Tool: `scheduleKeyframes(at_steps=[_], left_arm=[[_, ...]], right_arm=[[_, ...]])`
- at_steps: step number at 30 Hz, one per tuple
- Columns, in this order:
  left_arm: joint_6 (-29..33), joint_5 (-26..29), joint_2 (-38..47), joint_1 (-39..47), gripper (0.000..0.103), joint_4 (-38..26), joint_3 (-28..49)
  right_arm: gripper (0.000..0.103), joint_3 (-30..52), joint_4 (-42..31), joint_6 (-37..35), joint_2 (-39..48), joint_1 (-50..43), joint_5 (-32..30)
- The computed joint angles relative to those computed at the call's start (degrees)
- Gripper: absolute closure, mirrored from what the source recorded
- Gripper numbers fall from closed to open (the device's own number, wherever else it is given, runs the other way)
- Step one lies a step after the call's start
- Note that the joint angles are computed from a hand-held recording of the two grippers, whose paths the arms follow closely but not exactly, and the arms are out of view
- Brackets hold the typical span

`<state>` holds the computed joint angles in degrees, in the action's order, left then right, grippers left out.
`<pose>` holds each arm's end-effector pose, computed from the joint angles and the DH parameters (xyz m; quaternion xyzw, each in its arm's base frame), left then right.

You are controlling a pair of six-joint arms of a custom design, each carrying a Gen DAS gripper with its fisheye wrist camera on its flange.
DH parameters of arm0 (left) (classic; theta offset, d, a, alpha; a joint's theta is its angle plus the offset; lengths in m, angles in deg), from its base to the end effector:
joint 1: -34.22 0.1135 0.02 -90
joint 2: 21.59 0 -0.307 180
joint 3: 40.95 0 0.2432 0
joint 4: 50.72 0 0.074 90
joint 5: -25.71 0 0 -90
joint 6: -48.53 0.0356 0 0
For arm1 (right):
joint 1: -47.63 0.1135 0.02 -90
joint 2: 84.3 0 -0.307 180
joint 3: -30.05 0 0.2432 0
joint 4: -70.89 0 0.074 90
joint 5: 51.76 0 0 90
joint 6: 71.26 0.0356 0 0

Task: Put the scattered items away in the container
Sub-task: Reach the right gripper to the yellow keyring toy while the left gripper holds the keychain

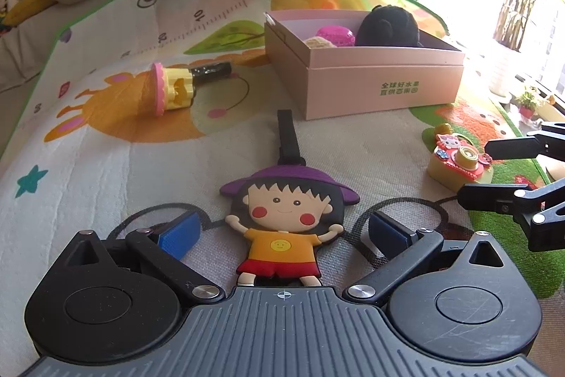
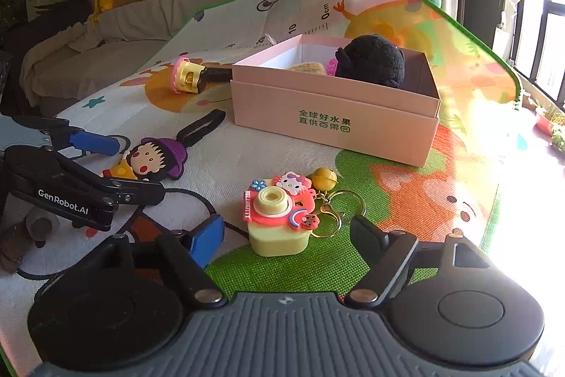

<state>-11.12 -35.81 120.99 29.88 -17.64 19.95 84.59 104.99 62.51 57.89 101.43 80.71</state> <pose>0.3663 -0.0448 -0.0196 0.3533 0.8395 -0.1471 0.3856 0.2155 0.2538 -0.0219 0.0354 0.8919 -0.0074 0.4509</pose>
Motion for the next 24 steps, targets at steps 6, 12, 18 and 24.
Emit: scheduleKeyframes(at_steps=[6, 12, 18, 24], left_arm=[[0.0, 0.0, -0.1, 0.0, 0.0, -0.1, 0.0], [-0.7, 0.3, -0.1, 0.0, 0.0, 0.3, -0.1], [0.7, 0.9, -0.5, -1.1, 0.0, -2.6, 1.5], [2.2, 1.9, 0.0, -2.2, 0.003, -4.0, 3.1]], right_arm=[[0.031, 1.5, -1.3, -2.9, -0.3, -1.9, -2.2], [0.057, 4.1, -5.0, -6.1, -0.1, -1.5, -1.6], [0.058, 1.6, -3.4, -2.7, -0.2, 0.7, -1.1], [0.047, -0.1, -1.6, 0.4, 0.3, 2.4, 0.4]])
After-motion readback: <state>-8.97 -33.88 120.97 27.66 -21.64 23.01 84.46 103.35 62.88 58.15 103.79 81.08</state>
